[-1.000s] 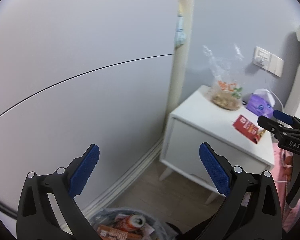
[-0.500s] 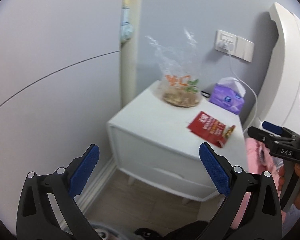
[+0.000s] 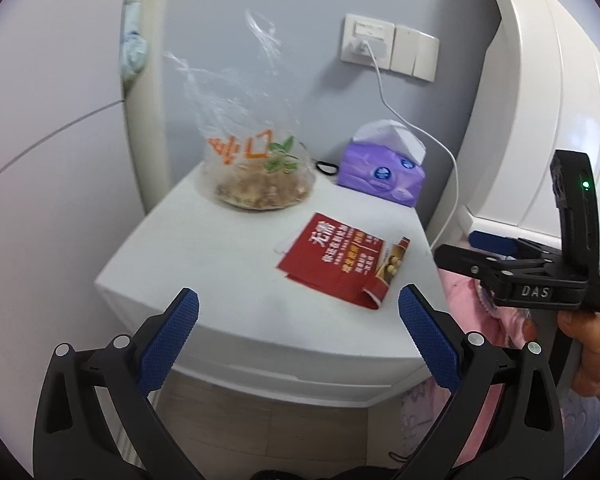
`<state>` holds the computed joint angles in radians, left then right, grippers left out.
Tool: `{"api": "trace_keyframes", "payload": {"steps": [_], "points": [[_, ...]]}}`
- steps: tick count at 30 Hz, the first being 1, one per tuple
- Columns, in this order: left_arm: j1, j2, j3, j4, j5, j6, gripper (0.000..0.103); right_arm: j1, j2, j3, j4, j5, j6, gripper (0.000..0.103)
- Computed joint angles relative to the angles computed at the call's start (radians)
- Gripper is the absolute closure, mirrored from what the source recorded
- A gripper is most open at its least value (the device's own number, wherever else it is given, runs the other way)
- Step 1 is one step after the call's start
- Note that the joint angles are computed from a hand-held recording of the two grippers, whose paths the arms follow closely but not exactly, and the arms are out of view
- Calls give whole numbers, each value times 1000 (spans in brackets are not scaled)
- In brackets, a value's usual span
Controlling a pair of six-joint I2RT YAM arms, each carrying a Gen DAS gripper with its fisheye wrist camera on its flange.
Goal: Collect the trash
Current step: 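Move both grippers back toward the red flyer on the nightstand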
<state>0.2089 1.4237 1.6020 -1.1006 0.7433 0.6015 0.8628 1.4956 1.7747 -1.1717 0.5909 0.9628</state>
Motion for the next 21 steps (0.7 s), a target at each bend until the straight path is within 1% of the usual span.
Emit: {"api": "trace_keyframes", "payload": {"steps": [6,11,18,21], "points": [[-76,54,-14,60,-33,-50,6,-56,23,-13,18,-46,24,7],[-109,80,-32,127,-63,-91,6,-73,48,-28,28,-57,66,7],[-129,105,-35,158,-82,-70,6,-84,95,-13,20,-31,82,7],[-125,111,-38,166,-77,-72,6,-84,118,8,14,-6,69,7]]}}
